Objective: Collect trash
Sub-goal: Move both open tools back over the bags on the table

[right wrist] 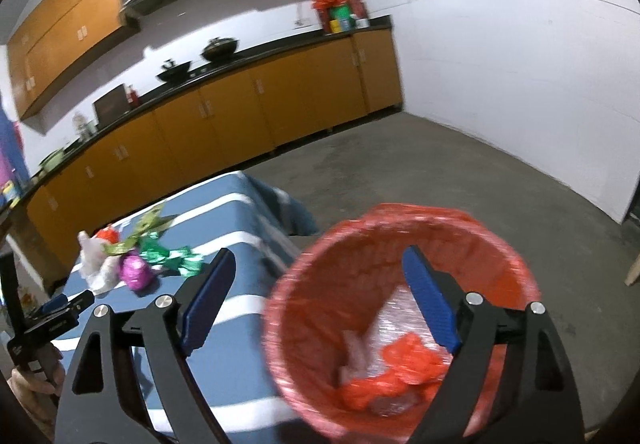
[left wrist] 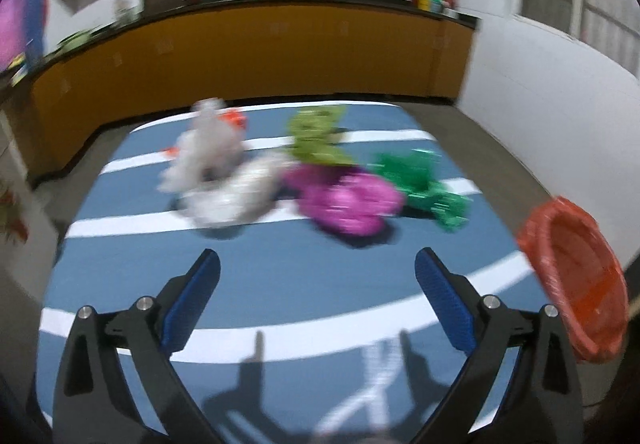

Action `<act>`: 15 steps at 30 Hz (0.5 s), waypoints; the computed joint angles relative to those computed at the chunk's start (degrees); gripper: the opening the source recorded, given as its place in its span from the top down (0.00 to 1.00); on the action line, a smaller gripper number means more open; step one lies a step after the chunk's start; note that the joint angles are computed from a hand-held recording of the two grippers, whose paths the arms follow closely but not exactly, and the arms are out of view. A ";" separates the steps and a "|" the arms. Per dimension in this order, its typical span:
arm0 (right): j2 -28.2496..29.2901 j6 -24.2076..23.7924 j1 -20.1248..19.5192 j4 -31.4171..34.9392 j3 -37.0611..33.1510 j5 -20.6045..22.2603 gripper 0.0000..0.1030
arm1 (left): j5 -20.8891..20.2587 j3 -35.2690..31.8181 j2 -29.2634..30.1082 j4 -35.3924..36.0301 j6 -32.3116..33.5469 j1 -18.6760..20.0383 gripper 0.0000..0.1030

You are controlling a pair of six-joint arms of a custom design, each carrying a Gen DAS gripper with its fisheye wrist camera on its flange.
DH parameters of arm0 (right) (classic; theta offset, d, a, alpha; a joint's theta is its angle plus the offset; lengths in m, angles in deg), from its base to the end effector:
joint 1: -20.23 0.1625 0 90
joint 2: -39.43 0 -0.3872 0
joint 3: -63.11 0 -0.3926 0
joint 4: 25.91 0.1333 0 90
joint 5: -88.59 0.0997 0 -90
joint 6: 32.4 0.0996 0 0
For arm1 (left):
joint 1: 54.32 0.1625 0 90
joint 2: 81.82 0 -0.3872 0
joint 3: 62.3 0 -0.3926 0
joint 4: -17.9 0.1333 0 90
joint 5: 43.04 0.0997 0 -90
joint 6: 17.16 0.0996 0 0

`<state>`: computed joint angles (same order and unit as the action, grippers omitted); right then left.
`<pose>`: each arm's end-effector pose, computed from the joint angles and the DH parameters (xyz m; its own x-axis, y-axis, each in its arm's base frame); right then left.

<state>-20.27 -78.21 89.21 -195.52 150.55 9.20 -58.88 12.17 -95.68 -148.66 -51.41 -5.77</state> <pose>-0.1029 -0.6904 0.3320 -0.8345 -0.2618 0.4848 -0.5407 0.5576 -0.6298 -0.2731 -0.6553 -0.0856 -0.6720 -0.4200 -0.6099 0.3125 0.5859 -0.7477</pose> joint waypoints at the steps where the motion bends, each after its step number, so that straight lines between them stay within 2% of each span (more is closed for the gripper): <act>1: 0.50 -0.44 0.71 0.36 0.03 -0.13 0.17 | 0.88 2.38 -1.60 0.28 -2.22 0.23 0.07; 6: 3.19 -1.93 3.84 1.94 -0.07 -0.87 0.17 | 4.77 11.13 -7.12 -1.82 -6.43 0.71 0.07; 8: 4.21 -2.44 4.95 2.21 -0.15 -1.40 0.17 | 6.56 12.66 -7.52 -5.46 -4.37 0.64 0.07; 10: 5.64 -3.21 6.14 2.59 -0.49 -2.24 0.17 | 8.10 13.38 -7.03 -12.73 1.36 0.74 0.07; 13: 7.64 -4.36 7.54 2.64 -0.94 -3.25 0.17 | 8.28 14.58 -8.42 -10.37 -0.11 1.33 0.07; 15: 9.15 -5.03 8.34 2.65 -1.67 -3.85 0.17 | 7.88 14.59 -8.37 -12.79 1.88 1.77 0.07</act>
<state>-11.12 -83.24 97.55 -192.87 148.88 5.35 -51.01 26.76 -104.06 -161.45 -49.53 -4.00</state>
